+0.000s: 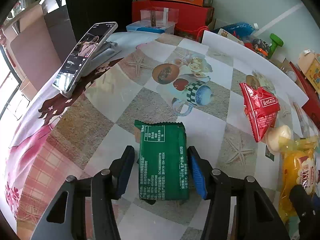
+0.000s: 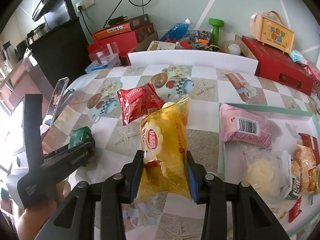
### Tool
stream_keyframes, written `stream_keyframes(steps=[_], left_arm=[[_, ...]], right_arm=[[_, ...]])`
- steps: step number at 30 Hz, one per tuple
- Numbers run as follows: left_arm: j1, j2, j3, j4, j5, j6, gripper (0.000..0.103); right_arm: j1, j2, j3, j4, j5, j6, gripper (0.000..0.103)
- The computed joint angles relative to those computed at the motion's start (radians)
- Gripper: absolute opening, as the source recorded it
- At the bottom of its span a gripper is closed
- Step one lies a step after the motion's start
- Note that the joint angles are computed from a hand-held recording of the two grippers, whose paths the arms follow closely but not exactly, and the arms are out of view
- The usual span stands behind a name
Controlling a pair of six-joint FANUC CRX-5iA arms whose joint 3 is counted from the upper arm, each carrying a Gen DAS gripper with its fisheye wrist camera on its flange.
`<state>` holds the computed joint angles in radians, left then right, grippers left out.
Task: Organize snacks
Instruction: 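Lift the green pack and yellow bread bag off the table with both tools, then carry both bags into the white tray and open both tools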
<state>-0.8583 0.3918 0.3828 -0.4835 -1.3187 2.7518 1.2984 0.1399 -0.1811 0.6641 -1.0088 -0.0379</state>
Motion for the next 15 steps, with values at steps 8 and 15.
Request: stream_keyframes(steps=[8, 15], left_arm=[[0.006, -0.019, -0.026, 0.011, 0.043, 0.016, 0.041], [0.023, -0.057, -0.079, 0.053, 0.118, 0.03, 0.041]], right_arm=[[-0.01, 0.019, 0.014, -0.044, 0.009, 0.029, 0.042], [-0.014, 0.023, 0.017, -0.055, 0.011, 0.033, 0.042]])
